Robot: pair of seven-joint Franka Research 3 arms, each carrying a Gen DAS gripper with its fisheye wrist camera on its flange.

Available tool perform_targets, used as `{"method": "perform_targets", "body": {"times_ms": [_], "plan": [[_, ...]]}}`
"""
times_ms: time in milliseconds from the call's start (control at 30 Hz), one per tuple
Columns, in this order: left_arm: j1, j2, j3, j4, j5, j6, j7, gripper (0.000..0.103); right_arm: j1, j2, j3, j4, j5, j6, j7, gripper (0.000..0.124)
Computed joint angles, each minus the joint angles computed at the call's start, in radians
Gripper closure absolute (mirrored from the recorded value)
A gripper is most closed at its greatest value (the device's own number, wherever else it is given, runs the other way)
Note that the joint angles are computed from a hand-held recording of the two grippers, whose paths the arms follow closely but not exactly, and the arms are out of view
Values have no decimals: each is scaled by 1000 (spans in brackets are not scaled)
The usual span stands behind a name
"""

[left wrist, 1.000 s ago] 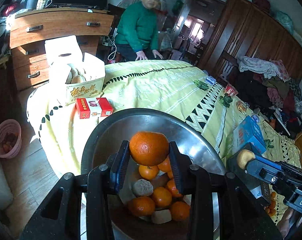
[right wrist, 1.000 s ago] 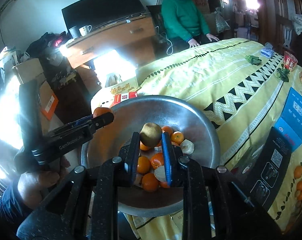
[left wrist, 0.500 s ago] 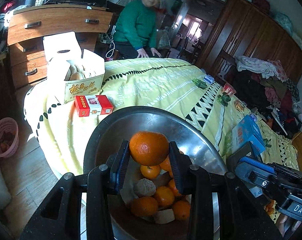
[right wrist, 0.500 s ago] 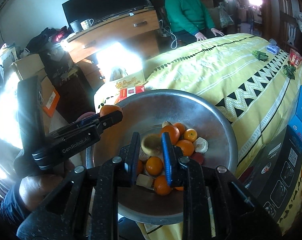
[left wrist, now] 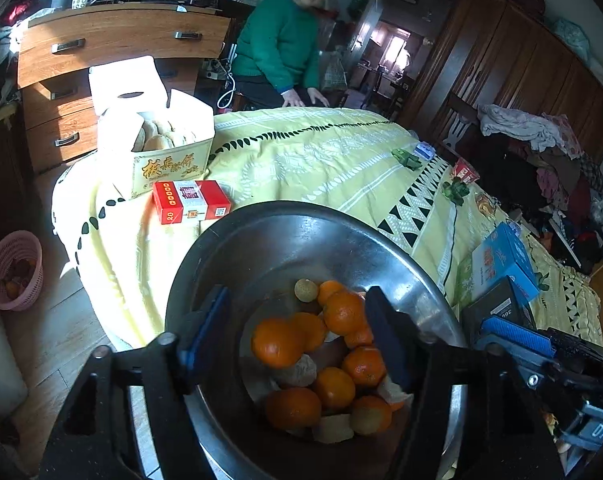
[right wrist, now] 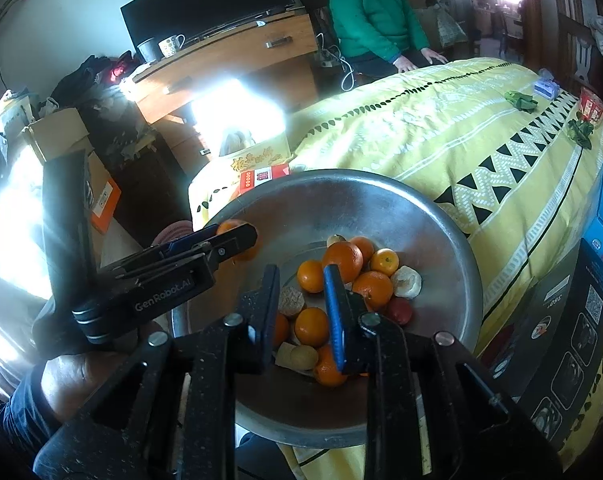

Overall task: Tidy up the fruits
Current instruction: 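Open the left tool to drop the orange into the bowl while the right tool drops the kiwi, then grasp a brown kiwi with the left tool while the right tool grasps an orange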

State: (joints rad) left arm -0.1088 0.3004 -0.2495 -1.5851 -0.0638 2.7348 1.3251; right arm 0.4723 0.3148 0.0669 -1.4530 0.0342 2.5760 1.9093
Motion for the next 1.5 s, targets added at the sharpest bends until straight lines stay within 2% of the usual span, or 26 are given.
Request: {"method": "perform_targets", "body": {"times_ms": [67, 167, 233, 333, 400, 467, 500, 600, 667, 767, 833, 900, 967, 1000, 1133, 1200, 1233, 1400, 1467, 1500], "plan": [[-7, -6, 9, -6, 15, 5, -20, 24, 2, -24, -4, -38, -6, 26, 8, 67], [-13, -9, 11, -2, 29, -3, -32, 24, 5, -81, -10, -119, -26, 68, 43, 63], [-10, -22, -3, -11, 18, 9, -13, 24, 8, -145, -13, -208, -63, 127, 73, 63], [4, -40, -53, -17, -52, 44, 82, 25, 14, -291, -20, -399, -240, 207, 229, 63], [26, -56, -129, -20, -169, 71, 231, 25, -14, -406, 5, -544, -353, 217, 369, 63], [32, -67, -200, -14, -291, 77, 398, 25, -58, -524, 46, -685, -411, 196, 489, 62], [40, -73, -255, -10, -379, 76, 514, 25, -83, -582, 70, -748, -425, 174, 542, 62], [25, -71, -370, 21, -554, 22, 781, 25, -147, -760, 133, -926, -412, 85, 655, 62], [-16, -48, -402, 47, -591, -40, 867, 25, -175, -867, 154, -1020, -368, 33, 690, 62], [-148, 38, -375, 105, -497, -129, 824, 26, -202, -1017, 171, -1144, -283, -32, 730, 62], [-228, 120, -337, 163, -444, -212, 771, 41, -215, -1102, 180, -1211, -228, -62, 753, 62], [-331, 237, -266, 283, -351, -317, 650, 54, -229, -1174, 188, -1267, -185, -86, 761, 62], [-400, 338, -218, 400, -276, -373, 574, 57, -240, -1230, 194, -1314, -149, -90, 758, 62], [-425, 388, -212, 457, -237, -390, 541, 58, -246, -1250, 195, -1332, -132, -90, 752, 62], [-503, 505, -168, 604, -150, -447, 479, 58, -263, -1342, 194, -1425, -72, -68, 720, 62], [-552, 544, -125, 665, -73, -473, 438, 58, -273, -1366, 187, -1460, -46, -51, 703, 62], [-559, 563, -123, 691, -60, -489, 424, 58, -279, -1372, 185, -1471, -35, -43, 694, 62], [-573, 585, -126, 701, -21, -474, 409, 58, -306, -1409, 184, -1514, 1, -17, 657, 62], [-589, 608, -116, 740, -1, -484, 394, 62, -314, -1423, 184, -1525, 11, -18, 648, 62], [-592, 609, -112, 741, 4, -480, 388, 72, -320, -1430, 184, -1529, 14, -19, 643, 62]]}}
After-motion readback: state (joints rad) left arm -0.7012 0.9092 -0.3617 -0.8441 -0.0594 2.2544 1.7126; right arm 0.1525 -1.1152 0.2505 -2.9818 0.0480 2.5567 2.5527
